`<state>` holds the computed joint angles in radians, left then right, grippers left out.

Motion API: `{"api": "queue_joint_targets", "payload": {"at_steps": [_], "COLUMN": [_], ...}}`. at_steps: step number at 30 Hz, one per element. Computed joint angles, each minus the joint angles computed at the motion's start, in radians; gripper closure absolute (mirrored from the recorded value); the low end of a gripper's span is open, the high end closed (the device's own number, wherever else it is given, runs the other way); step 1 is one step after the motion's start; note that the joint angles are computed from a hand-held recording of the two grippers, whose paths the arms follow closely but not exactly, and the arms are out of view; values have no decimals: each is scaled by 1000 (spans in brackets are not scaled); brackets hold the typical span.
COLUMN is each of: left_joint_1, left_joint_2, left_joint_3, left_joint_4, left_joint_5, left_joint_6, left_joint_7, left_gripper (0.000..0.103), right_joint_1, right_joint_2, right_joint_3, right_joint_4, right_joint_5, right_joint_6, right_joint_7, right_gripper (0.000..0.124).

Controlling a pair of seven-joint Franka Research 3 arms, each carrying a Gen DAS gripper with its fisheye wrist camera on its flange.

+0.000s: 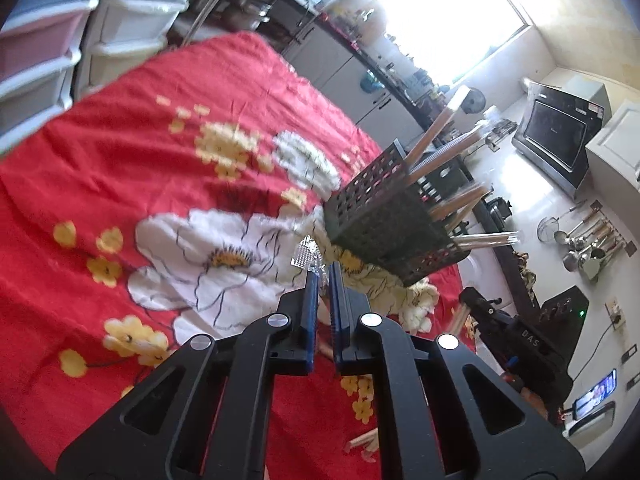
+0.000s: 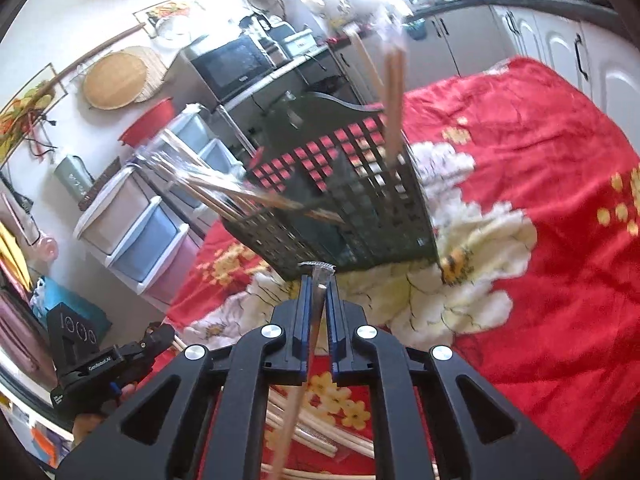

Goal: Organize utensils
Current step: 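Close the left tool on a chopstick while the right tool grasps another chopstick, then lift both held chopsticks and lower them toward the green caddy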

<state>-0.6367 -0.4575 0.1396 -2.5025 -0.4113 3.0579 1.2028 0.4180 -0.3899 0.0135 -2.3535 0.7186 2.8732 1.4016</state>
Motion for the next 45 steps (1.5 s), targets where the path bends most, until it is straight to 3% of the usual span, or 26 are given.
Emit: {"api": "queue_joint_targets", "payload": {"at_steps": [3, 7, 21, 32, 45], "left_joint_1": [59, 66, -61, -142, -118], "left_joint_2": [-2, -2, 52, 132, 227], "left_joint_3": [-55, -65, -4, 12, -58], "left_joint_4": [15, 33, 149, 260, 404], "left_joint_5": [54, 95, 110, 16, -172], "left_joint_6": [3, 11, 48, 45, 19], "left_joint_7": [-24, -35, 38, 183, 410], "left_gripper": [100, 101, 101, 101, 101], "right_joint_1": [13, 19, 31, 12, 3], "right_joint_2": [0, -4, -43, -96, -133], "right_joint_3": [-8, -9, -13, -10, -34], "right_joint_4": [22, 40, 61, 13, -13], "right_joint_5": [9, 12, 0, -74, -139], "right_joint_6": [5, 13, 86, 172, 212], "right_joint_7": [-25, -45, -93, -32, 18], "right_gripper": [119, 119, 119, 119, 119]}}
